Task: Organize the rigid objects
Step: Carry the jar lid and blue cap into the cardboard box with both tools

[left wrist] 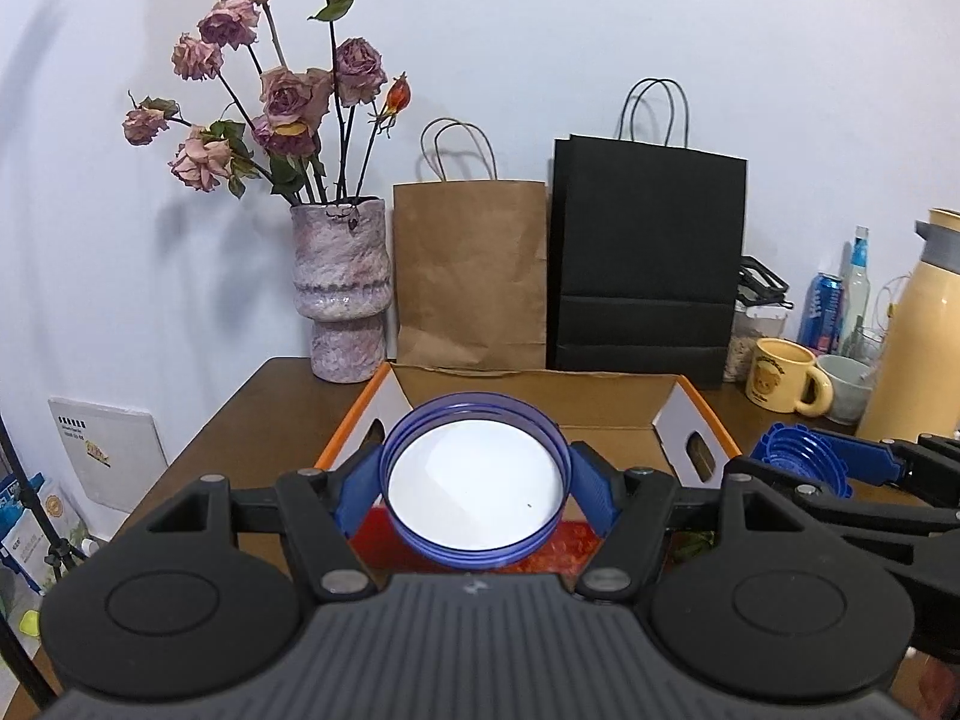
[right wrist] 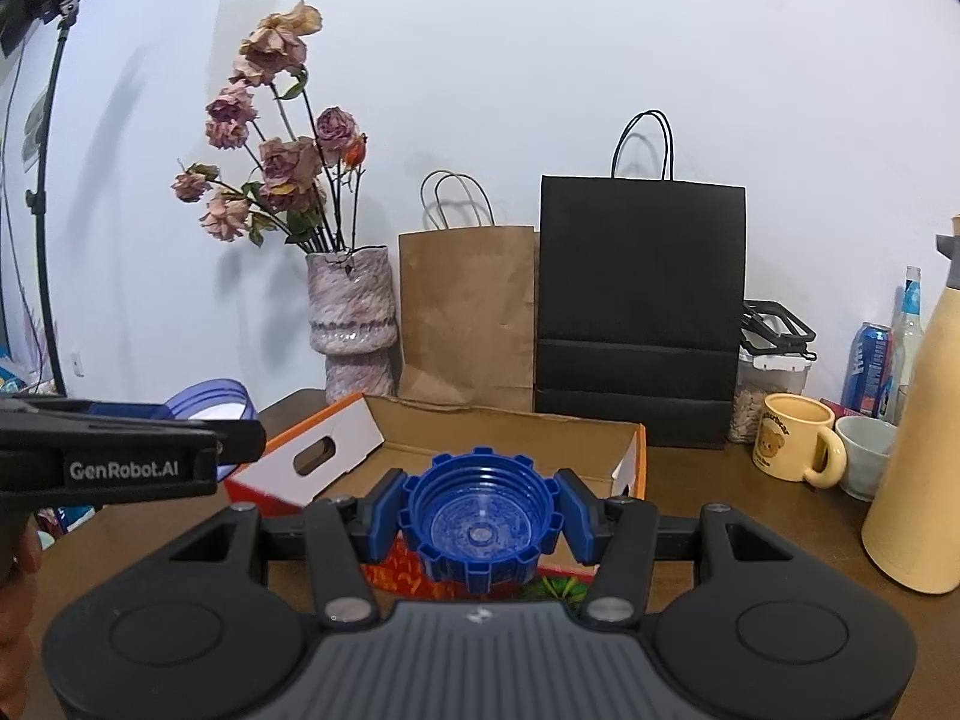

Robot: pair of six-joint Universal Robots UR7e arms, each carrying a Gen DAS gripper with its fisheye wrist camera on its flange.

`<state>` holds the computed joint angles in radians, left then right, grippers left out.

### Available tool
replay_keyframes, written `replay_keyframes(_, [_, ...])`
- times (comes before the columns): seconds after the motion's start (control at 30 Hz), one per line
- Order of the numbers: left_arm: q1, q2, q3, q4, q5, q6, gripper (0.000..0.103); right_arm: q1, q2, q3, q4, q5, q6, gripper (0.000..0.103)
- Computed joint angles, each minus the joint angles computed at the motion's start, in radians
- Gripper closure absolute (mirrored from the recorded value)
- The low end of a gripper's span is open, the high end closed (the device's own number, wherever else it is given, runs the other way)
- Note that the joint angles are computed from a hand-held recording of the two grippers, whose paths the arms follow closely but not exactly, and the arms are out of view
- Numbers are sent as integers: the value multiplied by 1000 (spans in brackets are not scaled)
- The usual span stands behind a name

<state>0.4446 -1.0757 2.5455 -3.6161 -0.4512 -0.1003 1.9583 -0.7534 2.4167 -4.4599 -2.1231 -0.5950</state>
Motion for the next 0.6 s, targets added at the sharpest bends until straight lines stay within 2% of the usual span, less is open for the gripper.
replay_keyframes(0.23, [89, 62, -105, -114, -32, 145, 35, -34, -7, -88, 93, 23, 7, 51])
replay_keyframes(0.47, [179, 114, -213, -152, -72, 225, 35, -76, -3, -176, 188, 45, 12, 51])
replay_keyframes(0.6, [226, 138, -268, -135, -94, 233, 35, -97, 8, -225, 229, 55, 5, 51])
